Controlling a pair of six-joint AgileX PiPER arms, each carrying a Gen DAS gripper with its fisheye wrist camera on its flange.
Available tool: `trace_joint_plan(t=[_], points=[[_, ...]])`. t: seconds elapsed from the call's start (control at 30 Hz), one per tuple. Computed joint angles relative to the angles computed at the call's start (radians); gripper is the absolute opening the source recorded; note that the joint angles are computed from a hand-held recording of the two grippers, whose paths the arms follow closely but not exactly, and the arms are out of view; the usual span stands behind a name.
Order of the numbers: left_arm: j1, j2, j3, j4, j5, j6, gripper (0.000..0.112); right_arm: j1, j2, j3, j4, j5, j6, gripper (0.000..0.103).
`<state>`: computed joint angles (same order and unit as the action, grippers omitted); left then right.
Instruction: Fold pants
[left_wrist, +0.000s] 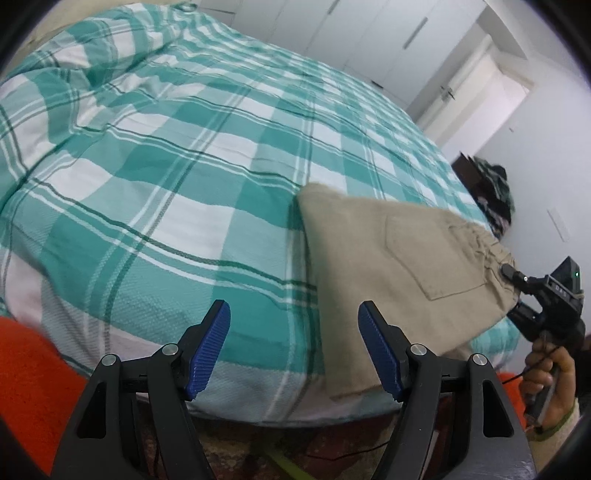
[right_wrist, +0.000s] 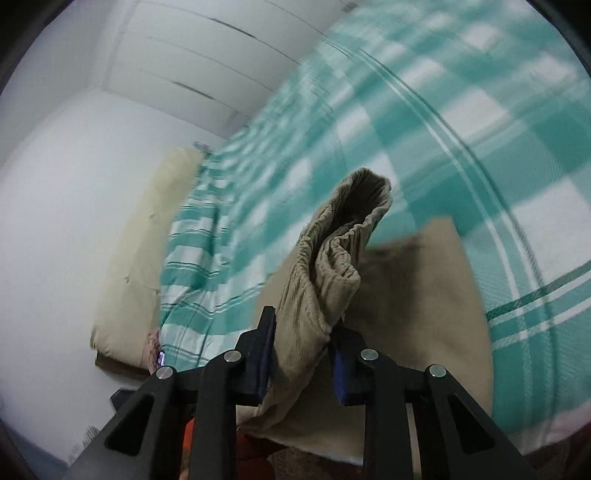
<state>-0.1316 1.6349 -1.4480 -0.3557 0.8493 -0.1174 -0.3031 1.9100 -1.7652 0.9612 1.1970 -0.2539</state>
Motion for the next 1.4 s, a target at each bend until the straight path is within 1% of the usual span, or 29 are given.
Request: trace_joint_plan(t=[0.03,0.07,0.1,0.13,0.17,0.23,0.3,0.37,0.4,0.47,0.5,0.53,0.57,0.6,0.63,0.67,0.73,0.77,0.83,0.87,0.9,0.93,0.97,1.07,1.2,1.3,1.4], points=[[0.002,0.003,-0.007,-0.018,0.023,0.04,0.075,-0.003,-0.03,0.017,-0.017,-0.005,0.002,0.027],[0.004,0.008,-0.015,-0.05,0.055,0.112,0.075,-0.009,-0.054,0.045,-0.034,-0.016,0.006,0.027],[0.001,0.009,-0.017,-0.072,0.08,0.167,0.078,-0.012,-0.071,0.08,-0.063,-0.036,0.014,0.027],[-0.005,0.014,-0.021,-0.094,0.11,0.23,0.08,-0.011,-0.077,0.11,-0.102,-0.055,0.029,0.027],[-0.019,0.019,-0.024,-0.098,0.134,0.274,0.08,-0.012,-0.072,0.141,-0.135,-0.069,0.052,0.027],[-0.057,0.016,-0.018,-0.074,0.143,0.296,0.08,-0.028,-0.04,0.211,-0.147,-0.09,0.1,0.027],[-0.106,0.01,-0.01,-0.058,0.141,0.329,0.08,-0.046,-0.045,0.289,-0.096,-0.133,0.066,0.027],[-0.171,0.017,-0.017,0.027,0.118,0.308,0.081,-0.041,-0.049,0.277,-0.106,-0.132,0.06,0.027],[-0.207,0.033,-0.029,0.097,0.107,0.27,0.081,-0.038,-0.05,0.257,-0.117,-0.125,0.059,0.027],[-0.258,0.066,-0.05,0.255,0.096,0.13,0.08,-0.036,-0.057,0.24,-0.121,-0.12,0.048,0.027],[-0.245,0.086,-0.064,0.281,0.108,0.074,0.073,-0.034,-0.062,0.238,-0.122,-0.121,0.045,0.027],[-0.22,0.09,-0.062,0.268,0.117,0.04,0.072,-0.03,-0.067,0.241,-0.124,-0.126,0.045,0.027],[-0.176,0.09,-0.055,0.214,0.125,0.017,0.072,-0.037,-0.074,0.252,-0.124,-0.126,0.039,0.027],[-0.133,0.087,-0.037,0.149,0.125,0.034,0.072,-0.043,-0.085,0.27,-0.128,-0.128,0.04,0.026],[-0.112,0.089,-0.027,0.122,0.133,0.038,0.072,-0.043,-0.097,0.293,-0.134,-0.135,0.047,0.026],[-0.113,0.094,-0.024,0.132,0.144,0.023,0.072,-0.046,-0.104,0.311,-0.134,-0.138,0.042,0.026],[-0.165,0.098,-0.03,0.221,0.154,-0.033,0.072,-0.042,-0.118,0.358,-0.149,-0.157,0.018,0.026],[-0.206,0.096,-0.041,0.297,0.168,-0.074,0.072,-0.032,-0.122,0.377,-0.161,-0.176,0.004,0.026],[-0.263,0.085,-0.063,0.412,0.199,-0.131,0.074,-0.027,-0.124,0.373,-0.183,-0.182,-0.008,0.026],[-0.29,0.082,-0.075,0.468,0.218,-0.156,0.075,-0.027,-0.122,0.359,-0.195,-0.173,-0.008,0.028],[-0.314,0.071,-0.079,0.514,0.235,-0.178,0.078,-0.024,-0.124,0.343,-0.212,-0.161,-0.005,0.035],[-0.331,0.065,-0.089,0.542,0.249,-0.191,0.081,-0.022,-0.131,0.338,-0.228,-0.157,-0.003,0.037],[-0.35,0.048,-0.087,0.578,0.261,-0.209,0.083,-0.021,-0.143,0.334,-0.251,-0.153,0.001,0.042],[-0.363,0.026,-0.083,0.645,0.279,-0.218,0.084,-0.024,-0.197,0.345,-0.336,-0.175,0.016,0.052],[-0.354,0.04,-0.106,0.671,0.293,-0.217,0.084,-0.035,-0.258,0.355,-0.416,-0.24,0.046,0.053],[-0.357,0.038,-0.105,0.682,0.299,-0.224,0.084,-0.02,-0.26,0.3,-0.445,-0.254,0.035,0.053],[-0.368,0.041,-0.11,0.695,0.307,-0.233,0.084,0.028,-0.261,0.239,-0.454,-0.258,-0.026,0.053]])
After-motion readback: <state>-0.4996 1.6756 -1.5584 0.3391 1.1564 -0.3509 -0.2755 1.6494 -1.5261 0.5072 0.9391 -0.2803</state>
